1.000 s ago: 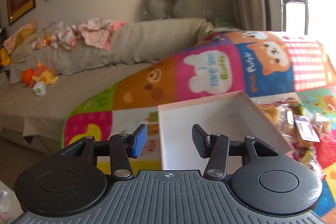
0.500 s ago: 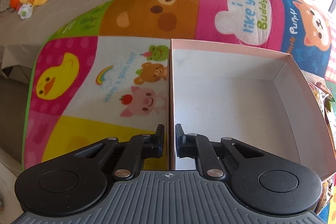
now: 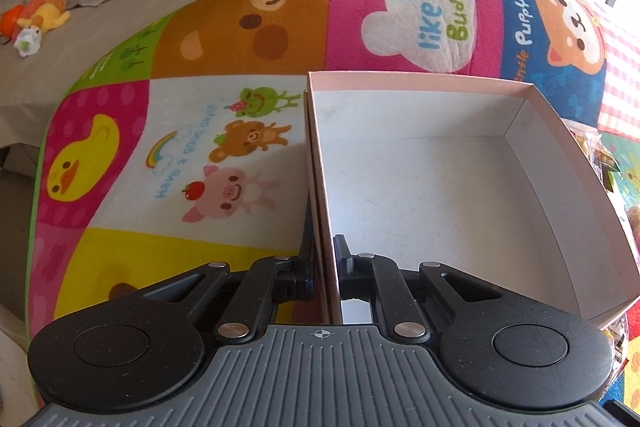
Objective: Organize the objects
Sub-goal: 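Grasp the box wall with the left gripper while the right grasps the white biscuit pack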
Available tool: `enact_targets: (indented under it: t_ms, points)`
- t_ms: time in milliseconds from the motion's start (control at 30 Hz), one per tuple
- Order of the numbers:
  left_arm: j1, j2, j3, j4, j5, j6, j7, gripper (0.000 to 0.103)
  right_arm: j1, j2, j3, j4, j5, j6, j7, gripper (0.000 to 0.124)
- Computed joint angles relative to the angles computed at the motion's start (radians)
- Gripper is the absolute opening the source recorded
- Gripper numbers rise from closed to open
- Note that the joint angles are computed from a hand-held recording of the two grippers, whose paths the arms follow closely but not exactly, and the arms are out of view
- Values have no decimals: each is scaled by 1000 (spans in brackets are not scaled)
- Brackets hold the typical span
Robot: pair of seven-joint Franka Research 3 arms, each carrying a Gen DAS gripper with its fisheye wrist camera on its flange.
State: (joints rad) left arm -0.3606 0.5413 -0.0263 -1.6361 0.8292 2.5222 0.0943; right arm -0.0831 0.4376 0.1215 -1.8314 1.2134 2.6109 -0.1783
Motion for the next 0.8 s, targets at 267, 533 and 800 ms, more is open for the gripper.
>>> enact_targets:
  t_ms: [267, 533, 800]
  points:
    - [1, -9, 6, -19, 27, 31, -5, 12, 36, 68, -7, 78, -216, -13, 214, 57]
    - [1, -10, 15, -28, 50, 55, -28, 12, -8, -82, -40, 41, -309, -256, 295, 54]
    - [4, -18, 14, -41, 58, 71, -43, 12, 105, 12, -26, 313, -327, -352, 541, 54]
